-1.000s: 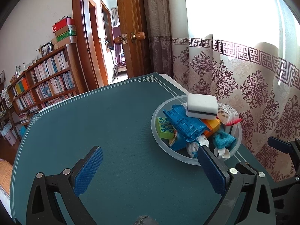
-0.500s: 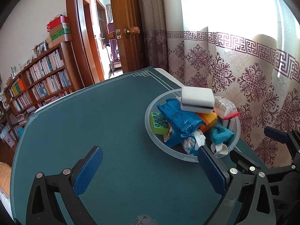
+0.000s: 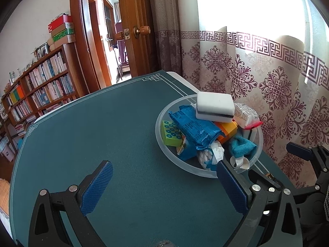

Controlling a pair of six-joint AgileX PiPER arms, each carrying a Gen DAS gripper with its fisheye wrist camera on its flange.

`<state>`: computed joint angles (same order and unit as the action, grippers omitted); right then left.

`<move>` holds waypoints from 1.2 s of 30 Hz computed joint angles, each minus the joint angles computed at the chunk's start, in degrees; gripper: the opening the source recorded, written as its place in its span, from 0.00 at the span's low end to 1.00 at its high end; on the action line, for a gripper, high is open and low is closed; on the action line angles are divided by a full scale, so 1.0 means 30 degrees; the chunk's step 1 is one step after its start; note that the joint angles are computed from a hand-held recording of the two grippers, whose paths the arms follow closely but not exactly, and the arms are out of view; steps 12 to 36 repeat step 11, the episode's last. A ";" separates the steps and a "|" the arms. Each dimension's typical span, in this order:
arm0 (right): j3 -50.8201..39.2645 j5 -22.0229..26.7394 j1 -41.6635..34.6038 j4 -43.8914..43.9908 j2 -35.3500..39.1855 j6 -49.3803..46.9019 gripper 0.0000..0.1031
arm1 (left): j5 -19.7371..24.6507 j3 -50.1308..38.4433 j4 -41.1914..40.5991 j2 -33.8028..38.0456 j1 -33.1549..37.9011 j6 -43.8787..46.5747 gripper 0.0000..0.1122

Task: Organize objects

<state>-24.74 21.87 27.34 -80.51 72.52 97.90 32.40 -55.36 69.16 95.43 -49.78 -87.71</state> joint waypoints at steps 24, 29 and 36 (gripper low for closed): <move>0.0003 0.0410 0.0792 0.0346 0.0073 0.0093 0.96 | -0.0268 0.0216 0.0220 -0.0130 0.0205 -0.0224 0.91; 0.0003 0.0410 0.0792 0.0346 0.0073 0.0093 0.96 | -0.0268 0.0216 0.0220 -0.0130 0.0205 -0.0224 0.91; 0.0003 0.0410 0.0792 0.0346 0.0073 0.0093 0.96 | -0.0268 0.0216 0.0220 -0.0130 0.0205 -0.0224 0.91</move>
